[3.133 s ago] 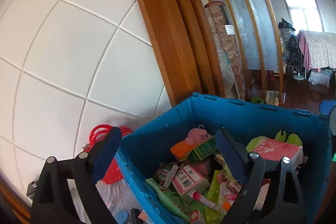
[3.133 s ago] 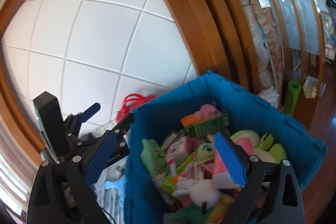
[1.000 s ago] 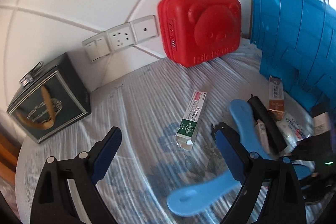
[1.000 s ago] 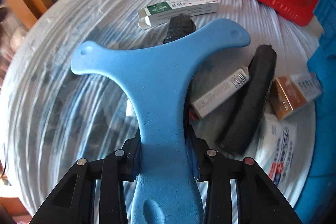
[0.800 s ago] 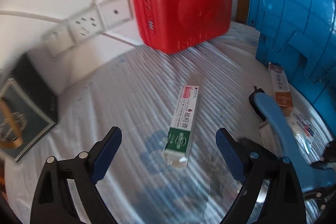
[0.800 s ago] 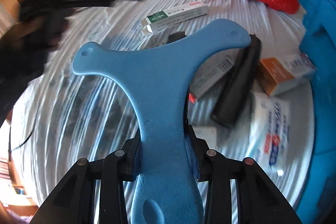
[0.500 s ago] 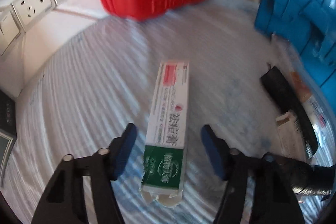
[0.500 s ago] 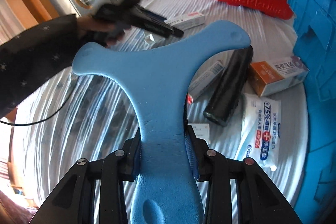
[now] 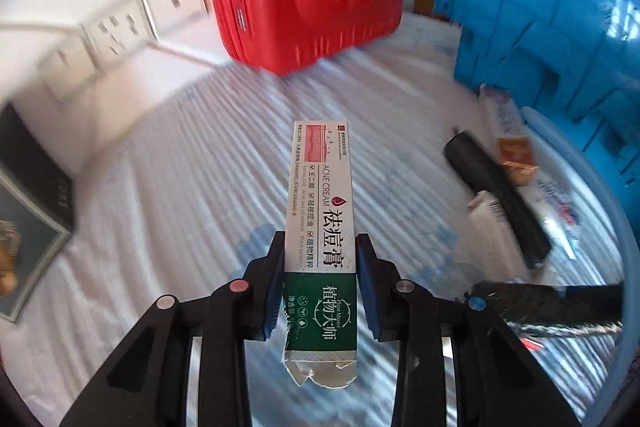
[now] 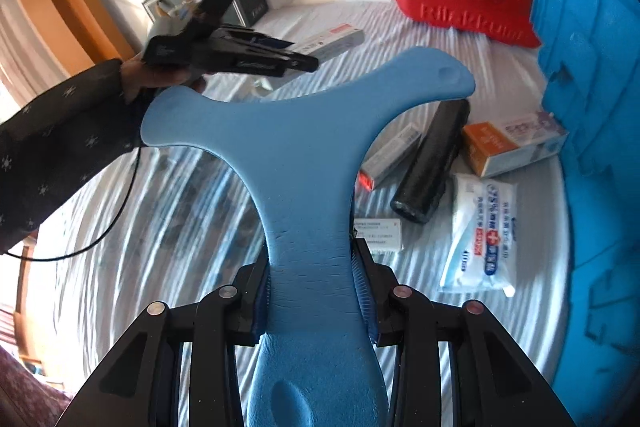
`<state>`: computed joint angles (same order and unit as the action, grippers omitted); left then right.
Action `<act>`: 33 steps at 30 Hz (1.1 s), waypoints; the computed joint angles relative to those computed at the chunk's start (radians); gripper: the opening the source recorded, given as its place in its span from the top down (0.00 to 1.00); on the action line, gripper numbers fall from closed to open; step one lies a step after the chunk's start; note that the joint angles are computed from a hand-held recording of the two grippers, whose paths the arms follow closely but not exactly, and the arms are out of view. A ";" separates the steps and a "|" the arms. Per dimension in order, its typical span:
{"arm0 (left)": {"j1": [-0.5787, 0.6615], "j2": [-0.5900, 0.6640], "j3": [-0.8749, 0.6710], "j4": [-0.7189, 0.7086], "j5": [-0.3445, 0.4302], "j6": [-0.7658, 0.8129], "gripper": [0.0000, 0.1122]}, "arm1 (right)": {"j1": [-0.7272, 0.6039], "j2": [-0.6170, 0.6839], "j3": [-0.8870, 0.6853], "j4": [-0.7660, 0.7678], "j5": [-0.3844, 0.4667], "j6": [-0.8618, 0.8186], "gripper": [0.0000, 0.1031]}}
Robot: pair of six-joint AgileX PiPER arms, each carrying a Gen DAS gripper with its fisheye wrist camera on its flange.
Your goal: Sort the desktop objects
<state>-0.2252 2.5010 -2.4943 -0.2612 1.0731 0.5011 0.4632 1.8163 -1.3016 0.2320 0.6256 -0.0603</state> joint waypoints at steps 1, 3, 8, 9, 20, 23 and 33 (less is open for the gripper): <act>0.003 -0.074 0.100 -0.011 -0.046 0.016 0.71 | 0.009 -0.016 0.007 -0.019 -0.007 0.018 0.65; 0.003 -0.230 0.300 -0.016 -0.153 0.034 0.71 | 0.028 -0.065 0.023 -0.055 -0.017 0.049 0.65; 0.017 -0.481 0.530 -0.023 -0.245 0.031 0.71 | 0.068 -0.206 0.050 -0.102 -0.032 0.092 0.66; 0.020 -0.528 0.567 -0.016 -0.259 0.022 0.71 | 0.071 -0.231 0.048 -0.113 -0.030 0.112 0.66; 0.005 -0.801 0.706 -0.029 -0.283 -0.016 0.71 | 0.178 -0.487 0.008 -0.476 0.085 0.466 0.66; -0.038 -0.828 0.681 0.004 -0.267 -0.033 0.71 | 0.218 -0.569 0.023 -0.575 0.128 0.582 0.70; -0.404 -0.650 0.191 0.229 -0.100 -0.308 0.71 | 0.058 -0.918 0.015 -0.612 0.287 0.553 0.71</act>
<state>-0.6293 1.8512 -2.3034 -0.0320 0.9736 0.1935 0.5212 0.8988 -1.2867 -0.3800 0.9124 0.4930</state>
